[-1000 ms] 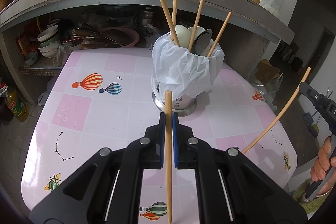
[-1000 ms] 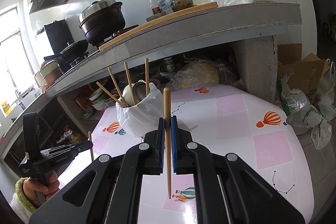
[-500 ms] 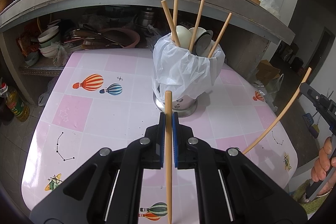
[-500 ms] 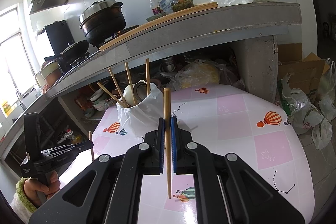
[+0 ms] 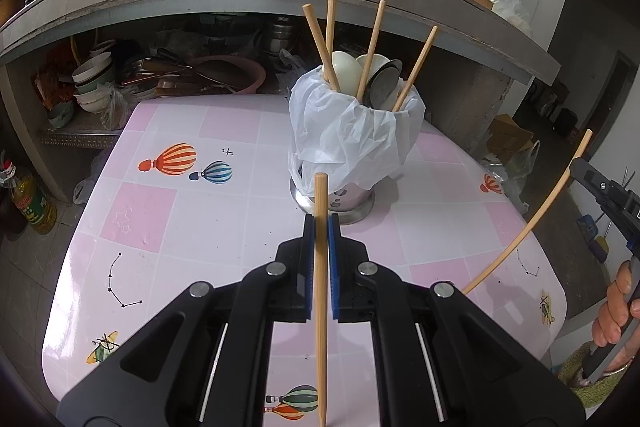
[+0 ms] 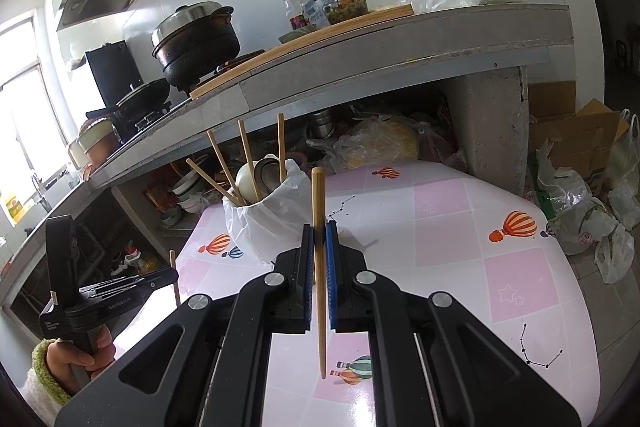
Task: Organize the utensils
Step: 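Raise the last chopstick upright with the right gripper and carry it toward the holder, then lower the chopstick with the left gripper into the holder and open it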
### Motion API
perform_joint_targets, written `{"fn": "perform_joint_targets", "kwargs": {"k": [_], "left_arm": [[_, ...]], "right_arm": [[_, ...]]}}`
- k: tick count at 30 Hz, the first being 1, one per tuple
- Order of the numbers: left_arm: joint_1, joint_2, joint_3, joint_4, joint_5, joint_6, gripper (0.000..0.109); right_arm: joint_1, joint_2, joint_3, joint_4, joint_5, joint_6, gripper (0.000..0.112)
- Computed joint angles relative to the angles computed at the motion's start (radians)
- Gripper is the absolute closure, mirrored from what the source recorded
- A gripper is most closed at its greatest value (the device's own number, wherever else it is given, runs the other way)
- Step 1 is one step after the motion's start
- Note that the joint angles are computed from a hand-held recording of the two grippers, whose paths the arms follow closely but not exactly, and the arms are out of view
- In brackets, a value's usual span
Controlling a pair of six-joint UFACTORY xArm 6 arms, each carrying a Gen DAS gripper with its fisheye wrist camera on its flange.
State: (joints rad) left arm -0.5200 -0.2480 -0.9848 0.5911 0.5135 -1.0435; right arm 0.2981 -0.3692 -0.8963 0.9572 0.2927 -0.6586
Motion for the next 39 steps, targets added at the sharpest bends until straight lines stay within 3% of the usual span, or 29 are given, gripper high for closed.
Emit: {"fn": "perform_joint_targets", "kwargs": {"k": [24,32,39], "left_arm": [[-0.009,-0.071,-0.064,0.140,0.023,-0.052,0.103],[-0.007,-0.047,-0.198,0.182,0.031,-0.005,0.103],[0.007,0.060,-0.414,0.185,0.015,0.086,0.103]], "right_arm": [[-0.031,-0.021,0.026,0.056,0.007,-0.028,0.106],[-0.065,-0.020,0.034,0.081,0.022,-0.045,0.106],[-0.069,-0.019,0.036,0.071,0.018,-0.032,0.106]]}}
